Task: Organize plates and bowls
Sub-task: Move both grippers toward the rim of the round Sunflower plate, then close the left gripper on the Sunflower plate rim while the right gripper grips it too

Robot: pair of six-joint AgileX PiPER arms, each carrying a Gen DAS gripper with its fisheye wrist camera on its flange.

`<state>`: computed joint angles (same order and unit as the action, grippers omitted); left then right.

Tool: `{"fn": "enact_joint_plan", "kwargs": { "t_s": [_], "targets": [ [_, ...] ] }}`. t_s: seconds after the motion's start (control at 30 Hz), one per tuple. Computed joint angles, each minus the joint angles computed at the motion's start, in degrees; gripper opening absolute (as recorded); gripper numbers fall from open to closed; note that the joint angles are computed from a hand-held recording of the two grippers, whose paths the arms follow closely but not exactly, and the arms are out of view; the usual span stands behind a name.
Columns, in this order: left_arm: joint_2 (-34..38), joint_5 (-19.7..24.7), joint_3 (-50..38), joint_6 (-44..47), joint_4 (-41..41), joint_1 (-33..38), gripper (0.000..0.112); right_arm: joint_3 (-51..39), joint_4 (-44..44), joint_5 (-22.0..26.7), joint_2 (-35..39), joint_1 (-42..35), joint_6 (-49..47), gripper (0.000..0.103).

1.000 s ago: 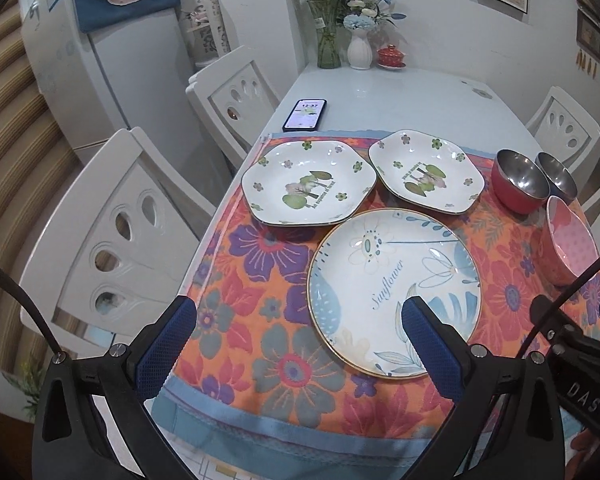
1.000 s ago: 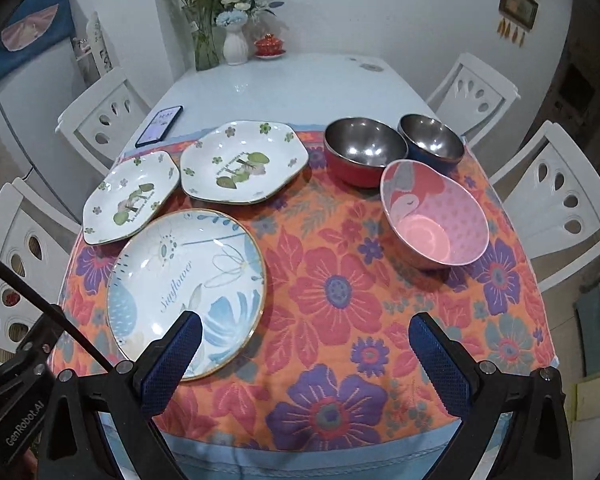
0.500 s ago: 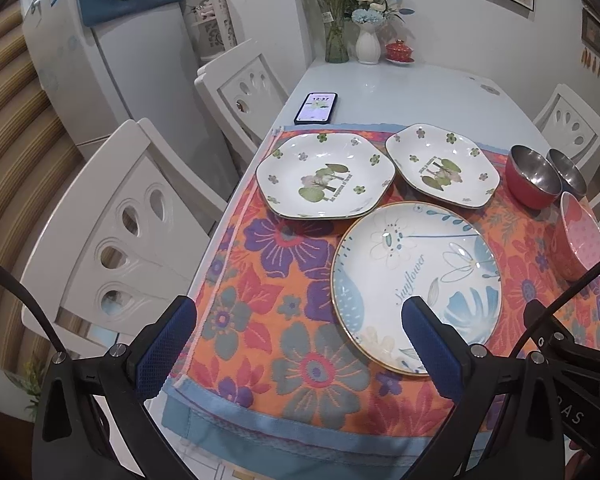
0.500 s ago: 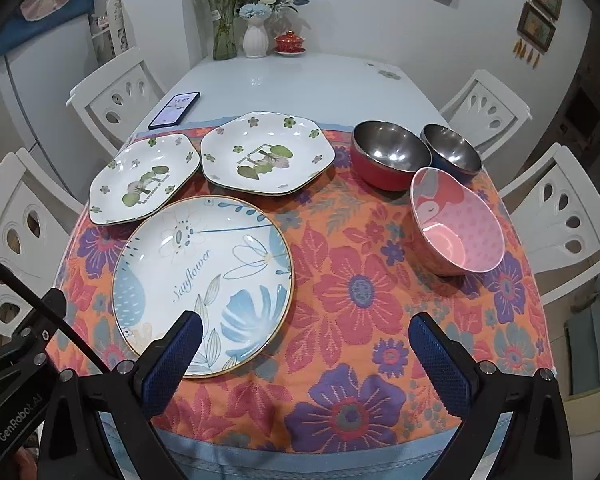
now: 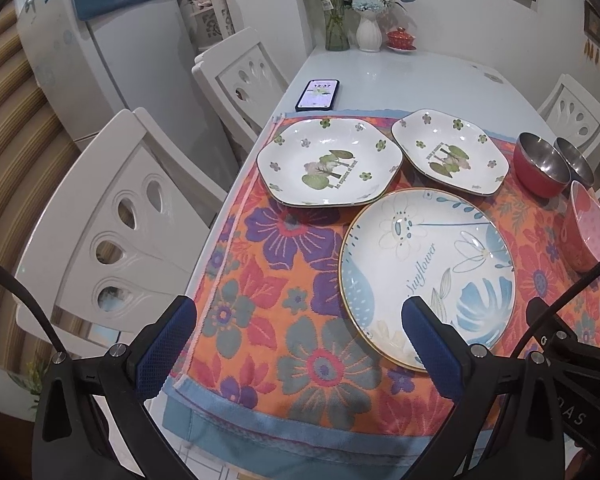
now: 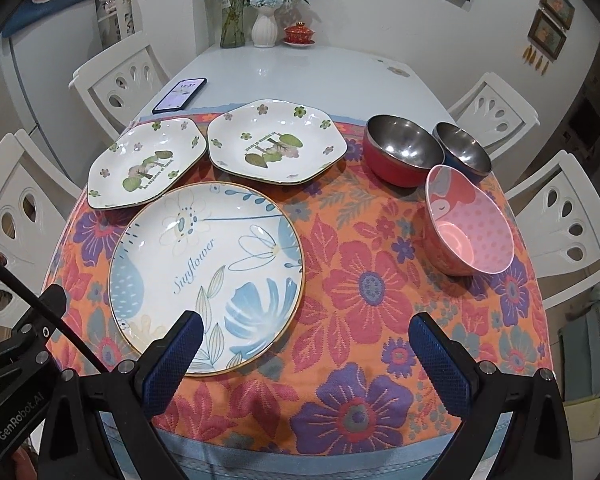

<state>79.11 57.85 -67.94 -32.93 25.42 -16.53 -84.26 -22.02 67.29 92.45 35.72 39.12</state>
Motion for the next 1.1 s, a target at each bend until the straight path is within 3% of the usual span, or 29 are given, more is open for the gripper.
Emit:
{"fn": "enact_joint_plan", "kwargs": {
  "t_s": [0.23, 0.43, 0.6, 0.77, 1.1],
  "targets": [
    [1.2, -2.3, 0.6, 2.3, -1.1, 1.7, 0.102, 0.4, 3.7, -1.8, 0.3, -3.4, -1.8, 0.103],
    [4.4, -9.6, 1.1, 12.4, -9.6, 8.4, 0.102, 0.8, 4.8, -3.8, 1.5, -6.2, -3.2, 0.103],
    [8.0, -12.9, 0.8, 18.3, -14.3, 10.3, 0.102, 0.6, 7.9, -6.3, 3.8, -8.4, -6.3, 0.102],
    [11.0, -15.3, -0.1, 21.7, -16.7, 11.3, 0.100, -0.7, 10.8, -8.2, 7.4, -10.1, -9.2, 0.085],
    [16.4, -16.4, -2.8, 23.6, -17.7, 11.6, 0.097, -3.2, 14.3, -10.8, 12.9, -12.2, -12.3, 0.078]
  ]
}}
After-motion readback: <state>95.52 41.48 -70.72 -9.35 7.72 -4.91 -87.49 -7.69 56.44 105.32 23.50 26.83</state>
